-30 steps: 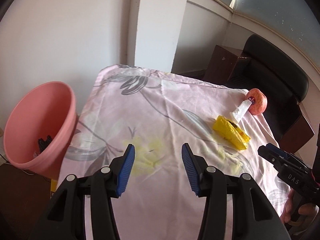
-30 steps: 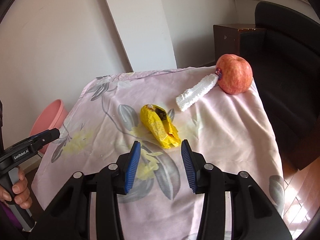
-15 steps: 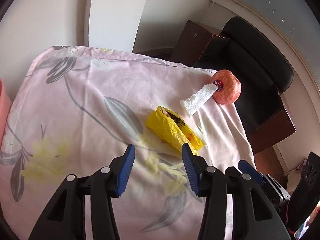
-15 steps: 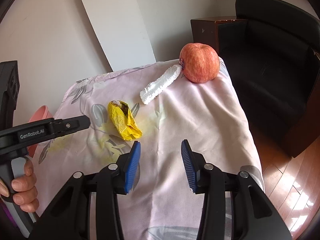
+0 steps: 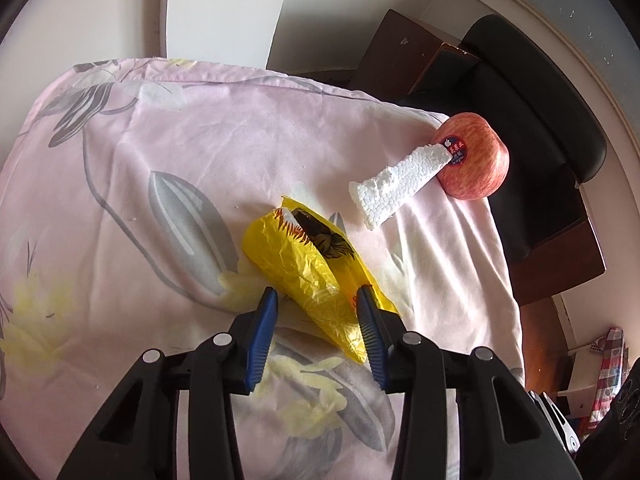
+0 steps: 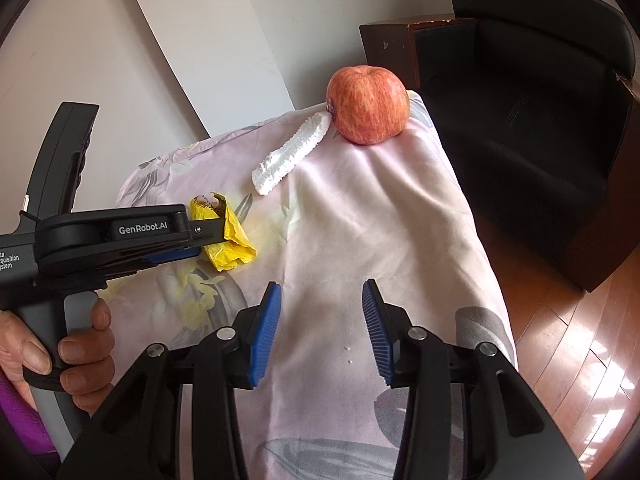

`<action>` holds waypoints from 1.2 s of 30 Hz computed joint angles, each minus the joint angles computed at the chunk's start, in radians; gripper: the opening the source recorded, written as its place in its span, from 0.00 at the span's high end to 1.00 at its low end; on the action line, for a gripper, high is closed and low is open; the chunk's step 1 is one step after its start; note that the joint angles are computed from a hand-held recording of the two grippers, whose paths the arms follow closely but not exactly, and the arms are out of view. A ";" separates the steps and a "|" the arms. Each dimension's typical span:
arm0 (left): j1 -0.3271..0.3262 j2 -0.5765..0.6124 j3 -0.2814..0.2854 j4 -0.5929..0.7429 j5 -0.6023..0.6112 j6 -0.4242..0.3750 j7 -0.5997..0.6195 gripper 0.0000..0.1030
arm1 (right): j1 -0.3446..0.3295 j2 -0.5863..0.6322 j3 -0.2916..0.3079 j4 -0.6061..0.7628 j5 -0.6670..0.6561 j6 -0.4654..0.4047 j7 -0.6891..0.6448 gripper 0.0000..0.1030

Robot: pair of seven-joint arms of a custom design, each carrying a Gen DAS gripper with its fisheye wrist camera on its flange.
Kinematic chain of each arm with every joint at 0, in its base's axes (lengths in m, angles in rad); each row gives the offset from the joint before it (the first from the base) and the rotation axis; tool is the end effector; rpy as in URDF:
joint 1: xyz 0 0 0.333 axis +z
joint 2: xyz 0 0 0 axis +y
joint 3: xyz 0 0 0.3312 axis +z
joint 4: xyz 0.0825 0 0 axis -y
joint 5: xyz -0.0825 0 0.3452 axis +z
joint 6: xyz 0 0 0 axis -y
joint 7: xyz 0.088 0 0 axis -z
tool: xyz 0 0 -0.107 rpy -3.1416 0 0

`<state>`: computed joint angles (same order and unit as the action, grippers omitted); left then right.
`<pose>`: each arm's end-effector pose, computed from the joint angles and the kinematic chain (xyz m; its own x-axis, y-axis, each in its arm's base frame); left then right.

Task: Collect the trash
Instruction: 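Grasp the yellow plastic bag with the left gripper while the right grasps the white foam strip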

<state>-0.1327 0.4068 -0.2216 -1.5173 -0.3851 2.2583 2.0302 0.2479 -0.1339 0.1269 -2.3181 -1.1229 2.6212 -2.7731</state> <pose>0.6401 -0.2195 0.4984 -0.5831 -0.7670 0.2679 -0.7836 0.4439 -0.4347 0.4430 0.1986 0.4697 -0.5042 -0.8188 -0.2745 -0.4885 0.5325 -0.6912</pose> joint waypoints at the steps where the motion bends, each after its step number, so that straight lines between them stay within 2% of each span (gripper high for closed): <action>1: -0.002 0.007 0.000 0.011 0.006 -0.013 0.003 0.77 | 0.000 -0.001 -0.001 -0.001 0.005 0.000 -0.003 0.58; 5: 0.009 0.007 -0.002 0.016 -0.006 -0.018 0.021 0.90 | -0.003 0.002 -0.005 0.008 0.023 -0.002 -0.019 0.58; 7: 0.023 -0.007 -0.003 0.004 -0.019 -0.004 0.049 0.92 | -0.004 0.009 -0.006 0.022 0.030 -0.002 -0.031 0.58; 11: 0.043 -0.043 -0.002 -0.035 -0.044 0.058 0.124 0.92 | -0.006 0.033 -0.013 0.060 0.039 0.009 -0.053 0.58; 18: 0.086 -0.072 0.007 -0.058 -0.090 0.107 0.233 0.93 | -0.007 0.111 -0.042 0.158 0.076 0.042 -0.093 0.58; 25: 0.130 -0.072 0.017 -0.042 -0.145 0.093 0.297 0.93 | -0.007 0.211 -0.095 0.274 0.122 0.099 -0.024 0.58; 32: 0.163 -0.033 0.026 0.017 -0.170 0.046 0.290 0.93 | 0.023 0.315 -0.131 0.424 0.223 -0.001 -0.042 0.58; 36: 0.178 -0.010 0.026 0.049 -0.175 0.022 0.284 0.93 | 0.047 0.378 -0.148 0.515 0.296 -0.098 -0.085 0.58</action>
<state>0.0448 0.3964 -0.1956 -1.4683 -0.5598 2.2800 2.3141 0.2947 0.2444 -0.0210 -1.8031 -0.8269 2.5232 -2.8582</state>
